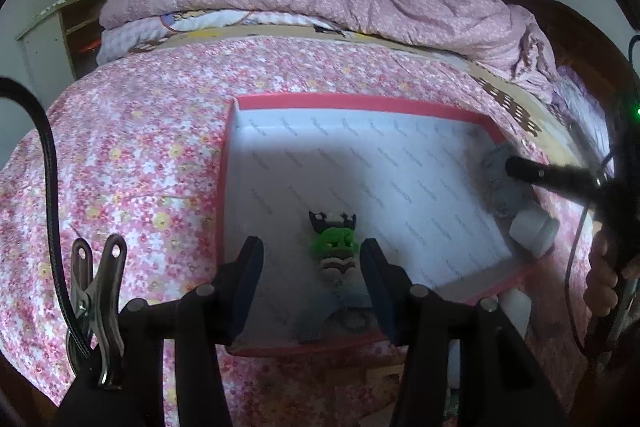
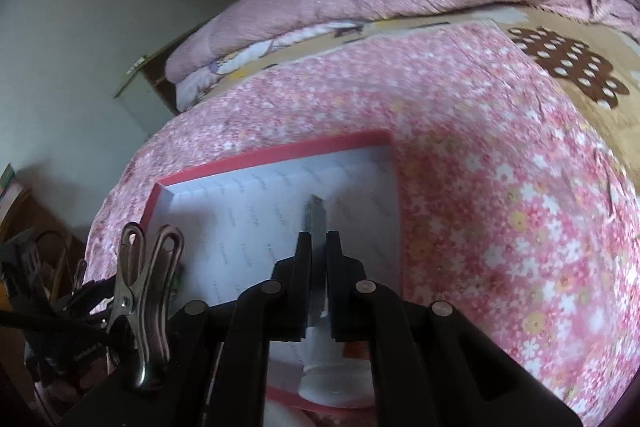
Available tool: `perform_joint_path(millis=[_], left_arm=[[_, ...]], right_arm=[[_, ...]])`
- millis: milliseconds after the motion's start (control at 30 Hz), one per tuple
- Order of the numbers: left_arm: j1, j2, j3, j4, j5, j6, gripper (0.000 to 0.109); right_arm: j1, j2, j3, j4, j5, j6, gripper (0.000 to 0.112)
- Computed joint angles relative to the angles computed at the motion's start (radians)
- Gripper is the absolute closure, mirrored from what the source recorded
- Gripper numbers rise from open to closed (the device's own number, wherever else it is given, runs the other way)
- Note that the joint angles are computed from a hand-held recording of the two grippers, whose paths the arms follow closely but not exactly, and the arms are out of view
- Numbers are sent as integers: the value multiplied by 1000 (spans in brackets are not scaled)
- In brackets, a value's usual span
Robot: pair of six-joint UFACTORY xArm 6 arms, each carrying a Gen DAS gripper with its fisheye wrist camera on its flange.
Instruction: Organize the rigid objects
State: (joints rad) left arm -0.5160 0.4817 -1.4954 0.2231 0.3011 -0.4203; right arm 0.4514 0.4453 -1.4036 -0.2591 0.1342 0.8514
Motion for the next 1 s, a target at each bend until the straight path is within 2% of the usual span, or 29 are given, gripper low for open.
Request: perform_joint_path(millis=[100, 167, 233, 333, 533, 667, 867, 1000], left_arm=[[-4, -13, 19, -21, -16, 31, 55], [-3, -30, 42, 45, -31, -33, 55], [-4, -49, 69, 61, -44, -60, 55], [-5, -76, 104, 96, -45, -114, 55], [-11, -134, 183, 58, -54, -126, 55], [-14, -189, 252, 243, -69, -263, 55], [-34, -242, 336, 225, -85, -231, 55], [-48, -256, 366, 189, -87, -192, 55]], right_arm=[[-9, -16, 5, -192, 14, 175, 81], [-10, -31, 13, -285, 21, 253, 77], [-7, -41, 20, -309, 29, 269, 74], [-4, -63, 44, -369, 27, 316, 72], [2, -147, 135, -625, 25, 573, 66], [20, -207, 206, -715, 32, 671, 65], [71, -295, 308, -828, 89, 757, 65], [99, -328, 367, -832, 88, 771, 65]])
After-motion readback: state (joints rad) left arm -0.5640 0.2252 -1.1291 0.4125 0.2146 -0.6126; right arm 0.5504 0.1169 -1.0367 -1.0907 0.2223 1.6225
